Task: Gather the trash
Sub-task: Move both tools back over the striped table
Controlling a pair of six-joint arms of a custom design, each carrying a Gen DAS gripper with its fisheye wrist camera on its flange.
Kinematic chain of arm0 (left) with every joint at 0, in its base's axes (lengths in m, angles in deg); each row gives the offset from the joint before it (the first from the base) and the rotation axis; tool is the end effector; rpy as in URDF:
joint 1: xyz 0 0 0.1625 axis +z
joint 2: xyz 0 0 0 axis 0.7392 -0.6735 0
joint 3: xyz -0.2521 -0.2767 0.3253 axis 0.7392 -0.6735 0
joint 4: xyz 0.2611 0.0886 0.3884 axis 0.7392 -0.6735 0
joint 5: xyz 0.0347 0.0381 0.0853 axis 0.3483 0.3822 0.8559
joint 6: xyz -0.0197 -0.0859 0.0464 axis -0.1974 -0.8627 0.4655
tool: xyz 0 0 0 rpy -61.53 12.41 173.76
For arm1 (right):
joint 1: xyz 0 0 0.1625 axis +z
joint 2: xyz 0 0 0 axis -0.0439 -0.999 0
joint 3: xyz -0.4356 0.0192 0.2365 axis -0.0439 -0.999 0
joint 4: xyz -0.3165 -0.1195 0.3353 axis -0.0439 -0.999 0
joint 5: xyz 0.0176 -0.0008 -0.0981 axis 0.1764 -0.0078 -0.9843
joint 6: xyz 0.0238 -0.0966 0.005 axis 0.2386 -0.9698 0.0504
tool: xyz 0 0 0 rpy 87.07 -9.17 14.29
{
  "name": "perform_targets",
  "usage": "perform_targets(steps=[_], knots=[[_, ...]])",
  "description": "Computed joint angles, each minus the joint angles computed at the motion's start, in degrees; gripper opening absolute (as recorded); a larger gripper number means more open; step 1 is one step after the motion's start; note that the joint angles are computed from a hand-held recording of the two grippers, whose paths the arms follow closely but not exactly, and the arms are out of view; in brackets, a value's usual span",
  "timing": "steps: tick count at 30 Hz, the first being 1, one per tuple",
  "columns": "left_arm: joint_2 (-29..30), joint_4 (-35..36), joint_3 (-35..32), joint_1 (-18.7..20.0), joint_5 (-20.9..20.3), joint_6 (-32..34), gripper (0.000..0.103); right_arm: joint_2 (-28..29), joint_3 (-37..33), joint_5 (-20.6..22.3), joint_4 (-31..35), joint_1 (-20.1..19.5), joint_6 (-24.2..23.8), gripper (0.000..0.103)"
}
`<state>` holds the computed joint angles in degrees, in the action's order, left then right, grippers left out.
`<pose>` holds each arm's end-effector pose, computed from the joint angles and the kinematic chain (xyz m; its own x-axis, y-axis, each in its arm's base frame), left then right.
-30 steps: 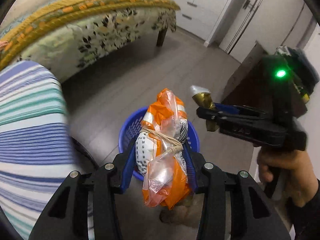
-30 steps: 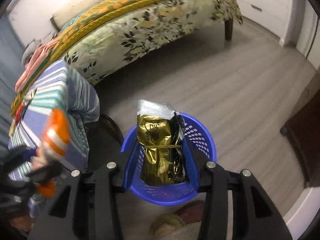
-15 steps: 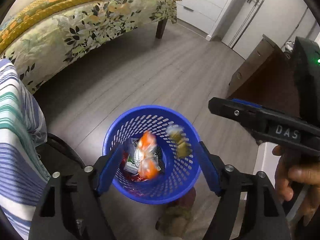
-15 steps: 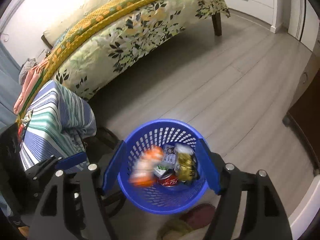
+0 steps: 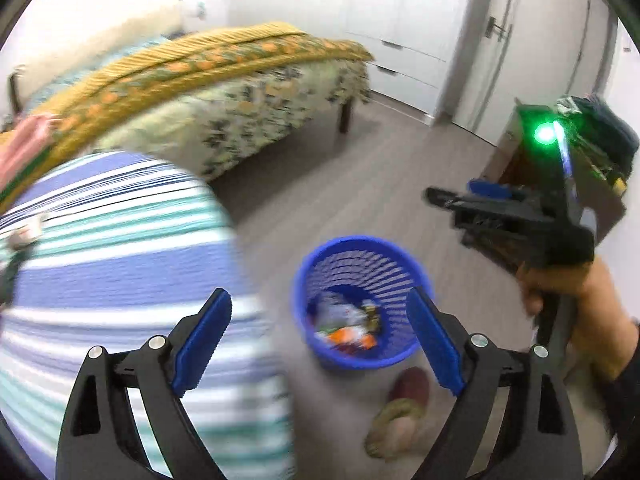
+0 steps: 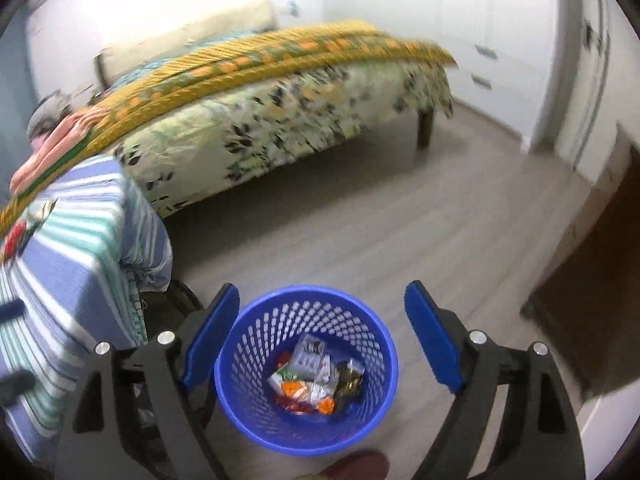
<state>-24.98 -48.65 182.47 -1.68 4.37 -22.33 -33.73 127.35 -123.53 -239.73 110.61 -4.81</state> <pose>-0.3472 -0.6231 0.2861 -0.6154 0.5995 -0.5118 0.7528 0.6393 -0.1564 0.2594 -0.6112 0.2970 -0.7571 0.2615 0.5987 -0.2883 0.6886 -0.6654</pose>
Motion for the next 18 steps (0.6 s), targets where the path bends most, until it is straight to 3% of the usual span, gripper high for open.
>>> perform_targets(steps=[2,5,11,18], knots=[[-3.29,0.00,2.08,0.77,3.29,-0.23,0.089,1.92,-0.63,-0.57,-2.95,1.46,-5.08,0.083],[-8.06,1.85,3.97,2.84,7.12,-2.40,0.089,4.93,-1.82,-1.29,-4.27,3.82,-8.01,0.084],[-14.74,5.72,4.90,6.98,15.91,-4.02,0.089,10.82,-5.65,5.22,2.95,9.26,-4.18,0.084],[-17.89,10.27,2.65,11.43,24.08,-6.36,0.089,21.69,-19.06,11.19,16.96,14.23,-2.99,0.084]])
